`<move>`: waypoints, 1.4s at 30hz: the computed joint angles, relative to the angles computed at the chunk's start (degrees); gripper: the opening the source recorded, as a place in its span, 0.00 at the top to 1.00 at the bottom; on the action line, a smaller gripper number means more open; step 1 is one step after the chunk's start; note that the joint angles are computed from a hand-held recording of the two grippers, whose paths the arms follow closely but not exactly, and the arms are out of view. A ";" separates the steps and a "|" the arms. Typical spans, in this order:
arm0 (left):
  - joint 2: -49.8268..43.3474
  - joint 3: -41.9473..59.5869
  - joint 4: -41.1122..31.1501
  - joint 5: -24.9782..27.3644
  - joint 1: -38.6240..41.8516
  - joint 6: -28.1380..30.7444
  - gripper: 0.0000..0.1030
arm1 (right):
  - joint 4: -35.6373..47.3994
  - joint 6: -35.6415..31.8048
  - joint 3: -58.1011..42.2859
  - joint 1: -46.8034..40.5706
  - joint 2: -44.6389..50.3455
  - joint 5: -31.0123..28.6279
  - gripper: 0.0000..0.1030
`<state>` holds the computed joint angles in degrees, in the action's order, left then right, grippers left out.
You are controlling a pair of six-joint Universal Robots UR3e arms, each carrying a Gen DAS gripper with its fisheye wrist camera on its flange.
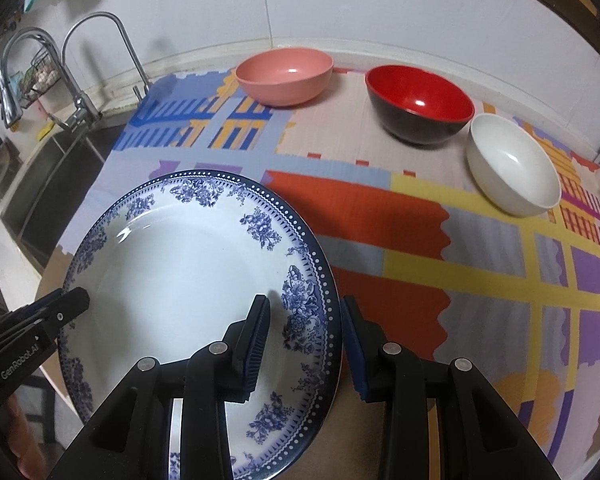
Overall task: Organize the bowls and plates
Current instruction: 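Carry the blue-and-white plate with both grippers over the lime-green plate, then lower the blue-and-white plate onto the lime-green plate and open both grippers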
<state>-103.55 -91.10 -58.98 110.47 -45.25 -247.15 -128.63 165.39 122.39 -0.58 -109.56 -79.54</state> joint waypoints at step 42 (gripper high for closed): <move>-3.81 4.52 -2.16 3.72 -2.14 1.21 0.44 | 2.95 -2.70 1.49 -3.19 2.10 2.20 0.56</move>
<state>-107.36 -86.58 -61.14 114.19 -47.39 -245.94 -125.68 162.69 123.88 -3.76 -107.47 -77.35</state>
